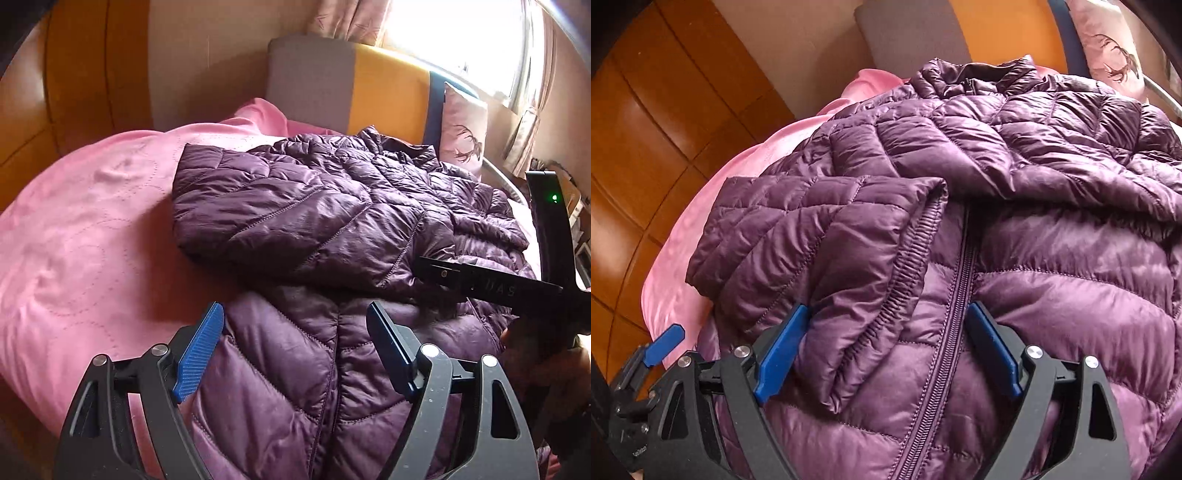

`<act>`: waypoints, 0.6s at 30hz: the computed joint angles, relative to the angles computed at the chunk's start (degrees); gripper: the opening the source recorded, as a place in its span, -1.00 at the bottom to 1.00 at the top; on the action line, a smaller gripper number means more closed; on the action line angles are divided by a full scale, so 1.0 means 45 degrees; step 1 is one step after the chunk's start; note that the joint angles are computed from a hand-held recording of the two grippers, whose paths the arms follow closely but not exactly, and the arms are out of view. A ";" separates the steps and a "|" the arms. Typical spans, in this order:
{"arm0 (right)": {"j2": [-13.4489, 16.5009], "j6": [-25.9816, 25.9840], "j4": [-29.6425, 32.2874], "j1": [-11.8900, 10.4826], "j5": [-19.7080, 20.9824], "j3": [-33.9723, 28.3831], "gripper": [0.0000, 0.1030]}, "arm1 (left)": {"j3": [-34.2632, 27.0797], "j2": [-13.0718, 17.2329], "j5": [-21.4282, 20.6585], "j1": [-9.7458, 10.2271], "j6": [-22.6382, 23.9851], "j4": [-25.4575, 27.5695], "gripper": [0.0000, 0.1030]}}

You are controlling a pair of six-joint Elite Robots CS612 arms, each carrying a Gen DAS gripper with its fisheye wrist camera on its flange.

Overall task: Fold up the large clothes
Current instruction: 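Grasp the other sleeve cuff with the right gripper and lift it across the jacket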

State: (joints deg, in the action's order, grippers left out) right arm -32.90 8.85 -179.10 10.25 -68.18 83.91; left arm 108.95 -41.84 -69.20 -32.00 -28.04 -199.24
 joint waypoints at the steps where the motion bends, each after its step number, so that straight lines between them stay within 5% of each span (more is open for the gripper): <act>1: 0.0024 -0.0098 -0.0038 0.0002 0.0031 -0.0007 0.76 | -0.0007 0.0003 0.0084 -0.0026 0.0002 0.0058 0.52; 11: 0.0087 -0.0179 0.0004 -0.0028 0.0435 -0.0101 0.94 | 0.0118 0.0046 0.0165 -0.0113 0.0188 -0.0161 0.52; 18: -0.0140 0.0872 -0.0073 -0.0105 0.0689 -0.0134 0.39 | 0.0203 0.0047 0.0024 -0.0126 0.0171 -0.0334 0.52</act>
State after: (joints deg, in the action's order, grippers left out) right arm -33.53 12.77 -179.43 9.78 -65.08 83.31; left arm 109.86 -41.63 -69.09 -32.57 -27.27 -200.74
